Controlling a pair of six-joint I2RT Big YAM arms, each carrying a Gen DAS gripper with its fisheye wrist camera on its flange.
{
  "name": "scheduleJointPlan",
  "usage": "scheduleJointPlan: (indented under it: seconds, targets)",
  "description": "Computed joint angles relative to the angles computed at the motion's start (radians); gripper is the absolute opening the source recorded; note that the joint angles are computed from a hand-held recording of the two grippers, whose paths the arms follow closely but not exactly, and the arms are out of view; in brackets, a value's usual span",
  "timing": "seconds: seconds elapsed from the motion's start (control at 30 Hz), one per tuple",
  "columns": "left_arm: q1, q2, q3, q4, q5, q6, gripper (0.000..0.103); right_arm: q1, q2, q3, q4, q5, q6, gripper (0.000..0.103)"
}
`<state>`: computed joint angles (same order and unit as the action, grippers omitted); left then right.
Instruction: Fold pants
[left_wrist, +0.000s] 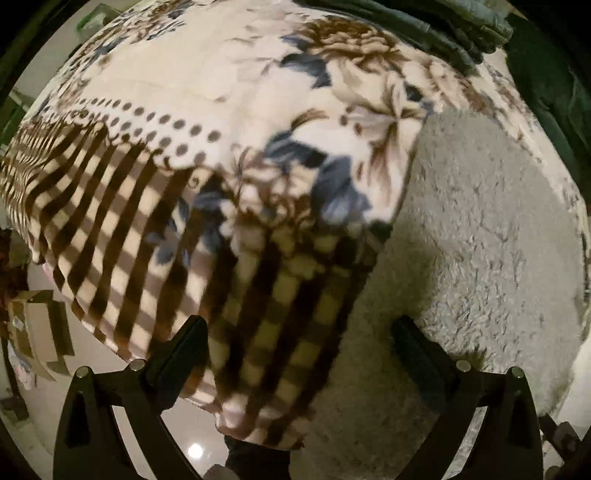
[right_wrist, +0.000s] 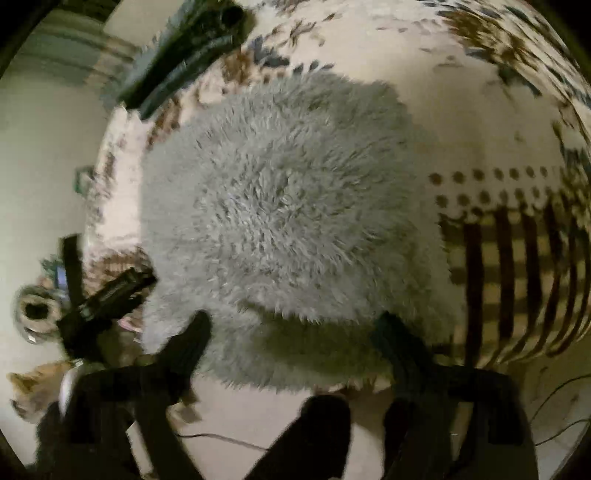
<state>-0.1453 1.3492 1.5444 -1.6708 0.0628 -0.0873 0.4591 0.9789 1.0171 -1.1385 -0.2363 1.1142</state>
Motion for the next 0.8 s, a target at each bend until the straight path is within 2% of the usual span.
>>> scheduleJointPlan:
  seconds: [0.07,0.17,0.2,0.27,0.37,0.4,0.5,0.57,0.63,0.7,0.73,0.8]
  targets:
    - [0.018,0.002,0.037,-0.015,0.088,-0.009,0.103,-0.017,-0.072,-0.032,-0.009,0.021,0.042,0.102]
    - [0.056,0.006,0.066,-0.021,0.309,-0.045,0.103,-0.06,-0.132,-0.104,0.009,-0.007,0.06,0.102]
    - [0.057,0.007,0.057,-0.015,0.355,-0.055,0.103,-0.082,-0.148,-0.144,0.036,-0.026,0.063,0.102]
    - [0.03,0.011,0.034,0.004,0.387,-0.058,0.103,-0.128,-0.159,-0.209,0.098,-0.072,0.074,0.102]
    - [-0.01,0.038,-0.003,0.007,0.426,-0.037,0.103,-0.201,-0.176,-0.346,0.292,-0.202,0.166,0.102]
    - [-0.017,0.047,-0.01,0.001,0.415,-0.027,0.103,-0.203,-0.181,-0.378,0.352,-0.227,0.195,0.102]
    - [-0.003,0.063,-0.03,0.008,0.4,0.012,0.103,-0.216,-0.163,-0.442,0.531,-0.288,0.238,0.103]
    - [0.021,0.072,-0.04,0.016,0.442,0.032,0.103,-0.214,-0.138,-0.462,0.644,-0.322,0.236,0.103]
    - [0.041,0.084,-0.047,0.001,0.488,0.061,0.103,-0.211,-0.088,-0.456,0.674,-0.342,0.187,0.103]
    - [0.039,0.089,-0.051,0.004,0.518,0.05,0.103,-0.211,-0.035,-0.447,0.689,-0.362,0.159,0.103]
    - [0.036,0.09,-0.048,0.006,0.525,0.046,0.103,-0.217,-0.032,-0.447,0.704,-0.371,0.164,0.103]
    - [0.028,0.08,-0.048,0.015,0.537,0.048,0.1,-0.229,-0.037,-0.459,0.783,-0.403,0.198,0.102]
